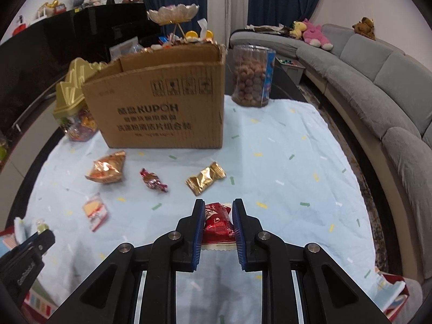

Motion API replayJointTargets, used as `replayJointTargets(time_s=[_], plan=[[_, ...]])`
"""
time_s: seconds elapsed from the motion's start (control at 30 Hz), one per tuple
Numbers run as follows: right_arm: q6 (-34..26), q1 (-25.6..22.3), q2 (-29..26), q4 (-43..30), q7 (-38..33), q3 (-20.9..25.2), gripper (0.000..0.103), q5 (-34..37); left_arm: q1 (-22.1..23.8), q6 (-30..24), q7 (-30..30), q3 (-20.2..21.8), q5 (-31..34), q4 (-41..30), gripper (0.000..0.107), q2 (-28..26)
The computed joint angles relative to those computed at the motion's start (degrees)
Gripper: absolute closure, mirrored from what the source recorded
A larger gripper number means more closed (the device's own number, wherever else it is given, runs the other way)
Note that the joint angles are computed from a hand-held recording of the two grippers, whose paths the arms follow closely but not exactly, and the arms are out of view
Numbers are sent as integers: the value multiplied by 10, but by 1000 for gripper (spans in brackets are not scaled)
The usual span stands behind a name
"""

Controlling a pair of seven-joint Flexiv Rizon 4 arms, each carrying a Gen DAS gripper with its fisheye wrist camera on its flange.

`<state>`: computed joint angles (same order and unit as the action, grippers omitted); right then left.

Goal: Organize snacks
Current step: 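Lift and carry both held candies over the open cardboard box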

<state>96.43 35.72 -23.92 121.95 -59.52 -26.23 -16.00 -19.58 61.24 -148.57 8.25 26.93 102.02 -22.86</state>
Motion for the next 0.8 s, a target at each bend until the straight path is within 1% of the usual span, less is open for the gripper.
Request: replayJointTargets(time_s=[0.13,0.37,0.53,0.63,0.8], plan=[[10,20,16,9,-3,-17,81,2,0,13,1,2,9,0,88,9],[20,71,45,22,-16,-62,81,13,-1,30,-3,4,26,-6,88,20],[21,99,56,23,-22,-87,82,17,-7,34,-9,9,52,-22,88,26],[24,120,62,25,-27,-107,82,17,-9,34,-13,10,66,-32,88,28],[31,168,70,27,-41,-153,82,27,-8,34,-16,9,87,-48,88,31]])
